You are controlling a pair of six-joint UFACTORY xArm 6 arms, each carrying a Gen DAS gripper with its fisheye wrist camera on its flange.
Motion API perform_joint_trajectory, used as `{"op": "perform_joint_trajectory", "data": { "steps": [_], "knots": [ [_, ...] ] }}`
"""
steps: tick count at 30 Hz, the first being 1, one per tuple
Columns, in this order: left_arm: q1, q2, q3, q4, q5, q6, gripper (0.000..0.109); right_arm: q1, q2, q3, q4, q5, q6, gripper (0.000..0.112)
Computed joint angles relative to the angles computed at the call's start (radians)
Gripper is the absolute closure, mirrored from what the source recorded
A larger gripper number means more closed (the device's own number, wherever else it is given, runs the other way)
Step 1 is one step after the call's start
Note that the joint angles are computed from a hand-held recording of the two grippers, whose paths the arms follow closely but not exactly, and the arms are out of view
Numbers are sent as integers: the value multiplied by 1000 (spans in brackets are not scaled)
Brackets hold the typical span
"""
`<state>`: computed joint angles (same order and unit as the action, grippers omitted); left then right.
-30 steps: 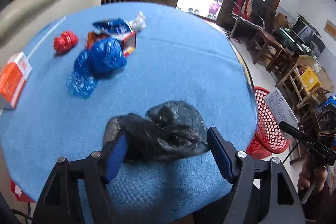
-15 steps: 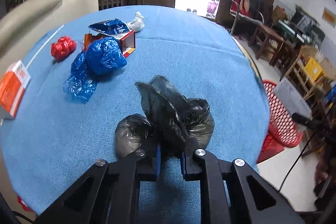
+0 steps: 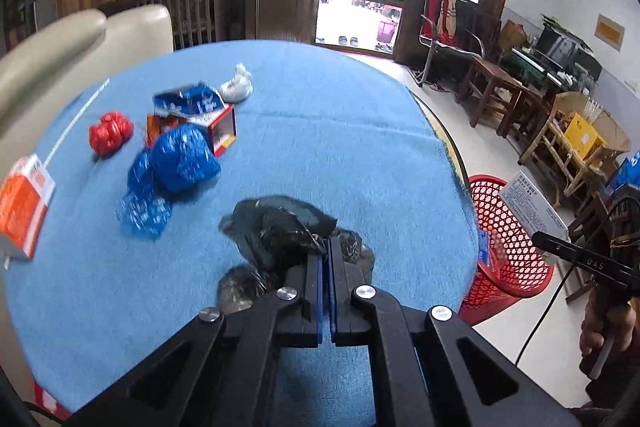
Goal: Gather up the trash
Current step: 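Lift the black bags with the left tool and drop them into the red basket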
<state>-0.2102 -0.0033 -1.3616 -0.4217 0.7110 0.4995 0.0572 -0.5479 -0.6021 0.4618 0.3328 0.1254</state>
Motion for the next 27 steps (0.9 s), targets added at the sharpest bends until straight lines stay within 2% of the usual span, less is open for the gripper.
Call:
{"op": "perform_joint_trajectory", "data": {
  "steps": [3, 4, 5, 6, 7, 9, 13, 16, 18, 20, 21, 24, 27],
  "knots": [
    [24, 18, -28, -20, 50, 11, 104, -12, -13, 8, 20, 5, -15, 96],
    [35, 26, -38, -27, 79, 22, 98, -15, -17, 12, 19, 6, -17, 96],
    [44, 35, -48, -24, 111, 29, 72, -15, -17, 12, 15, 7, -15, 96],
    [52, 42, -52, -22, 132, 39, 39, -16, -19, 13, 17, 10, -16, 96],
    [56, 36, -33, -26, 112, 54, 31, -17, -20, 14, 24, 12, -21, 96],
    [59, 26, -3, -42, 77, 92, 30, -20, -19, 14, 26, 16, -22, 96],
    [65, 69, -48, -62, 153, 170, 30, -19, -11, 7, 24, 24, -21, 96],
    [44, 101, -57, 15, 154, 207, 30, -9, -1, -3, 5, 23, -7, 96],
    [31, 117, -46, 71, 120, 188, 30, -4, 5, -10, -12, 23, 2, 96],
    [28, 117, -30, 66, 91, 189, 31, -1, 10, -12, -21, 21, 11, 96],
    [27, 109, -14, 56, 68, 186, 43, 0, 11, -13, -27, 22, 17, 96],
    [39, 99, -9, 5, 67, 180, 59, -4, 12, -13, -31, 24, 20, 96],
    [44, 90, -12, -16, 71, 148, 62, -7, 15, -15, -26, 24, 17, 96]
  ]
}}
